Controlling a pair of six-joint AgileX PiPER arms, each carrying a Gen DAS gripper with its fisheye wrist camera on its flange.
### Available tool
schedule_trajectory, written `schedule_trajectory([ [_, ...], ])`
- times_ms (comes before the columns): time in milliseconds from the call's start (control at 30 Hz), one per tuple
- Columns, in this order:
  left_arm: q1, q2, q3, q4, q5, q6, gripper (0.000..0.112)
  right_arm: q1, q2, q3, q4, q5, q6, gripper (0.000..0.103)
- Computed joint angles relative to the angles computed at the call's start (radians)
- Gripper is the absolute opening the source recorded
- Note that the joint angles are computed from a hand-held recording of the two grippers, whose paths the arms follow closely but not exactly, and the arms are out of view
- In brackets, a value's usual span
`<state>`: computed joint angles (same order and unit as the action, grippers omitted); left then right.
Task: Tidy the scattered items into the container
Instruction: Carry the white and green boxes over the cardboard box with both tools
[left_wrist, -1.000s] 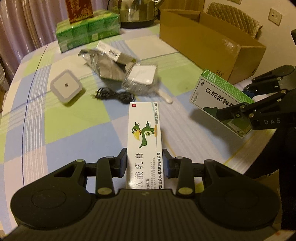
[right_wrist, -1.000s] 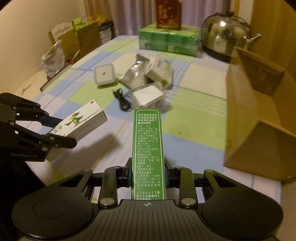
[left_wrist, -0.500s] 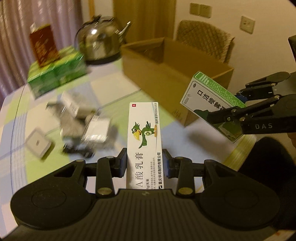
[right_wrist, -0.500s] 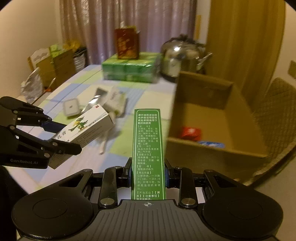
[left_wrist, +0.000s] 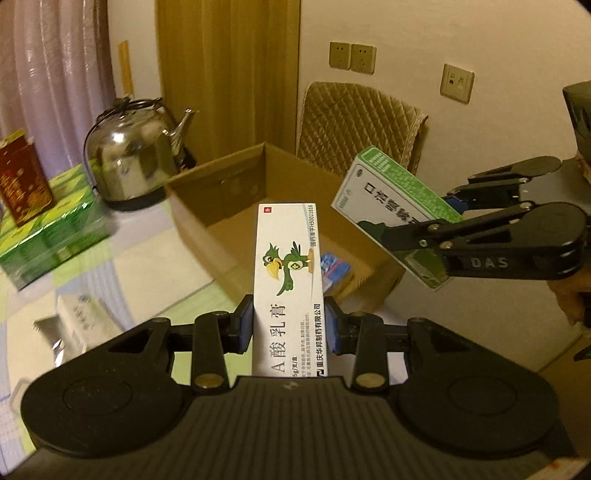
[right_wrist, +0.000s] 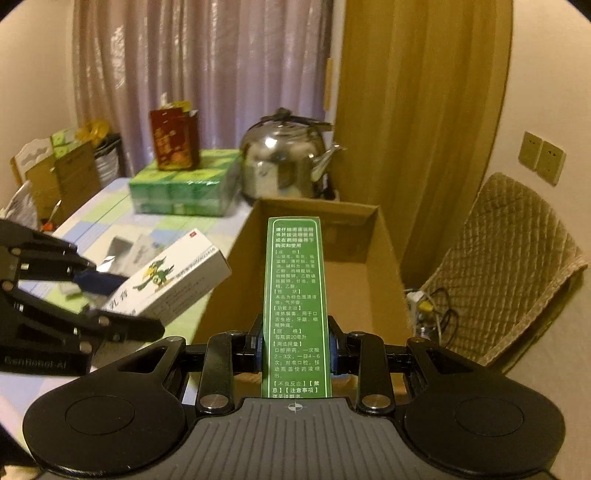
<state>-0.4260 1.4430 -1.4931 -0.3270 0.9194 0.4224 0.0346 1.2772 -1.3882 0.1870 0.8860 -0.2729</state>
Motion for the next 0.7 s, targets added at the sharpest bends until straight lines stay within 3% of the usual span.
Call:
schedule_trajectory([
  [233,-0.042,0.181,-0.192,0.008,0.006,-0.061,0.033,-0.081,0.131,-0.078,0.060,-0.020,-0.060,0.028],
  [533,-0.056,0.421,-0.452,0.009,0.080,-0.094,0.033,-0.147,0.258,-0.144,0.110,-0.042,-0.051,0.028],
  [700,-0.076,0.507,-0.523,0.044,0.099,-0.102,0.033,-0.155,0.292,-0.140,0.122,-0.052,-0.051,0.028],
])
